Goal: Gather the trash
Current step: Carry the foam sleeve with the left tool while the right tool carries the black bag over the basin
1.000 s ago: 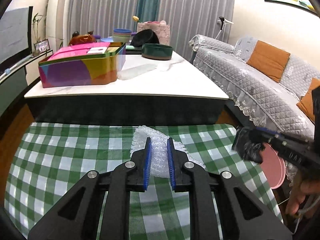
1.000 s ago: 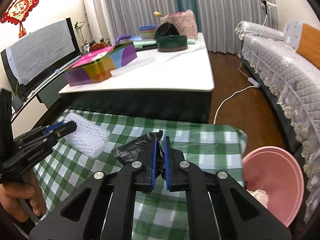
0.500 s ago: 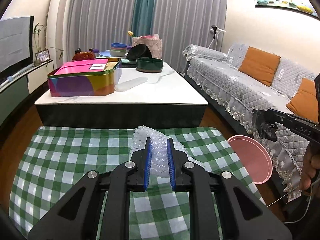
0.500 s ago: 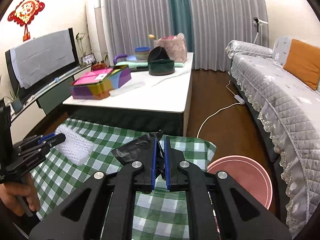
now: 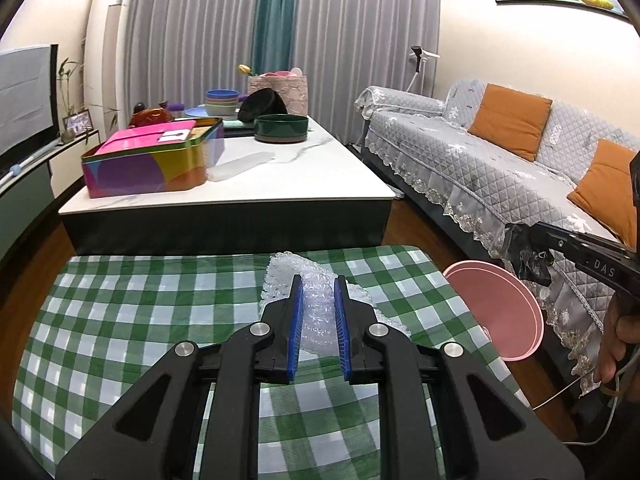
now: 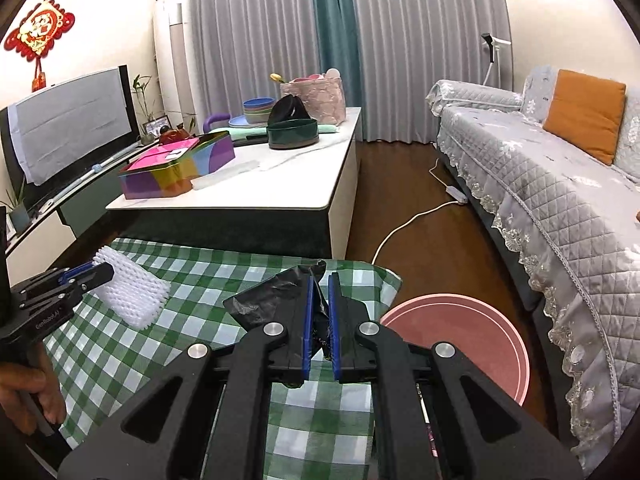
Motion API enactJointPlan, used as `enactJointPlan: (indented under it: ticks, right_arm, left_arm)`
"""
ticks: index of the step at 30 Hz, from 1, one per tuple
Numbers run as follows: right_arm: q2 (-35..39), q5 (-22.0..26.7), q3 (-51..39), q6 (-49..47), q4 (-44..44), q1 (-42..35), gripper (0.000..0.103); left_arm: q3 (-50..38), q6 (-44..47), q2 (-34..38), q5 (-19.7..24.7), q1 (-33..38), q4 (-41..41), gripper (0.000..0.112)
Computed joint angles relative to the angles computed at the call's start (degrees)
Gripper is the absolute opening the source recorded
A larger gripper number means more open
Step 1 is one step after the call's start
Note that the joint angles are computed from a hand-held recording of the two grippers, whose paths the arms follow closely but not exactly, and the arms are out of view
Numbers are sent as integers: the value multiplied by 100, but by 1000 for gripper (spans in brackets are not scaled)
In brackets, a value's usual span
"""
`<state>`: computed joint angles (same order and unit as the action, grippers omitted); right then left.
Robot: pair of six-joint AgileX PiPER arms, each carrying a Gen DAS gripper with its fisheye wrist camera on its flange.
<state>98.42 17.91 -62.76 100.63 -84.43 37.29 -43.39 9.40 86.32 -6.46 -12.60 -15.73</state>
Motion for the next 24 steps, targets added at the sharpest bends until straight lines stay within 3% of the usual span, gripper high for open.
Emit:
enactJointPlan:
  ticks: [4,10,24]
  right_arm:
    - [-49,68,81,152,-154,-13,8]
    - [-119,53,245,380,-356,-165,8]
    - [-255,170,469,707,-621,-433,8]
  left_arm:
    - [-65,770,87,-66,-186,-759,15]
    - [-160,1035,209,-103,-346,-1079,15]
    - [-354,1168,457,-183,-610,-1227,15]
